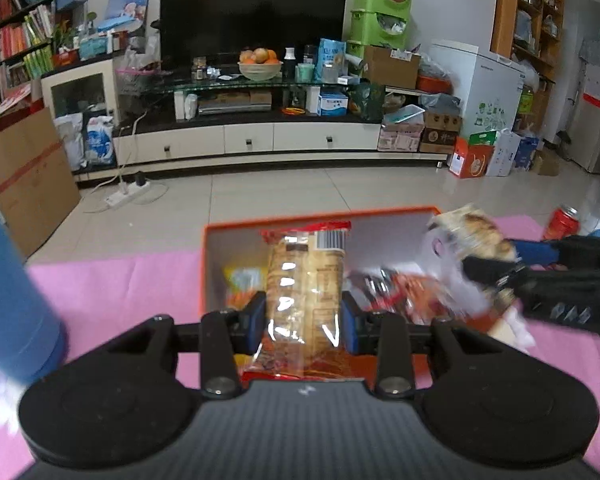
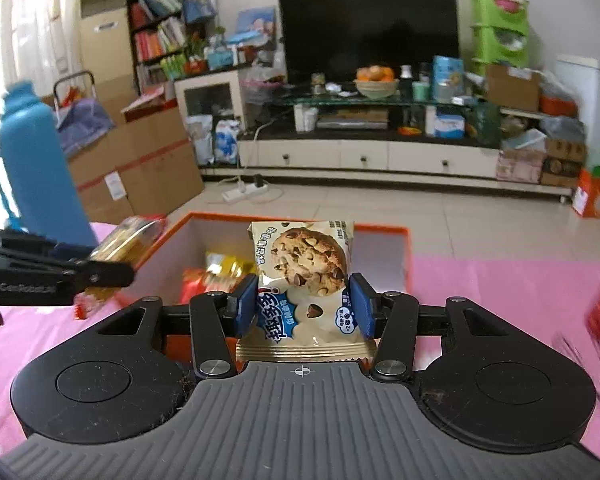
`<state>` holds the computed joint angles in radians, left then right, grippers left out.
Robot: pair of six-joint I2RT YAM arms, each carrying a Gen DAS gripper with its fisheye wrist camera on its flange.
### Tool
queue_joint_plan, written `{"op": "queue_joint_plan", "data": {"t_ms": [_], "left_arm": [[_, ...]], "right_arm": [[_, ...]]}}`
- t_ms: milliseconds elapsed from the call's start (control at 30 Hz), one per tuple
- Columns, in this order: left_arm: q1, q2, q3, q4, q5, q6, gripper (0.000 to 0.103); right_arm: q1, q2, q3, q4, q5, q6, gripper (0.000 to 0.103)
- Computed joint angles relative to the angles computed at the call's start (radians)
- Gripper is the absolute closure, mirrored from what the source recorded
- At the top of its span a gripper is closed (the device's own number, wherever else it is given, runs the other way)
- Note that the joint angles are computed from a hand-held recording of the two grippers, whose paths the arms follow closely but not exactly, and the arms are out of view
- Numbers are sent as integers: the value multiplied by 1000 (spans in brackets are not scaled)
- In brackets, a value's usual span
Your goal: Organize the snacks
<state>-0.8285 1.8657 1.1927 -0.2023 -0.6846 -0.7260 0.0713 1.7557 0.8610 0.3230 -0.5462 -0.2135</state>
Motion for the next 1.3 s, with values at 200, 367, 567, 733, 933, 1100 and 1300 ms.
{"op": "queue_joint_plan", "data": {"t_ms": [200, 367, 567, 733, 933, 1100, 1300], "left_arm": [[116, 154, 84, 41, 98, 17, 62], [41, 16, -69, 80, -20, -34, 44], [-191, -166, -199, -150, -172, -357, 30], [-435, -106, -188, -433, -159, -814, 29], [-631, 101, -112, -506, 2, -1116, 29], [-558, 106, -62, -475, -30, -959, 22], [-327, 147, 40, -299, -89, -584, 5]], "right_arm": [[117, 250, 235, -41, 85, 0, 61], [80, 160, 99, 106, 43, 46, 46], [-92, -155, -217, 97, -105, 27, 7], [-280, -357, -442, -98, -192, -151, 6], [-594, -220, -569, -268, -295, -448, 6], [-740, 31, -514, -234, -337, -551, 6], [-762, 166, -391, -290, -432, -433, 6]]}}
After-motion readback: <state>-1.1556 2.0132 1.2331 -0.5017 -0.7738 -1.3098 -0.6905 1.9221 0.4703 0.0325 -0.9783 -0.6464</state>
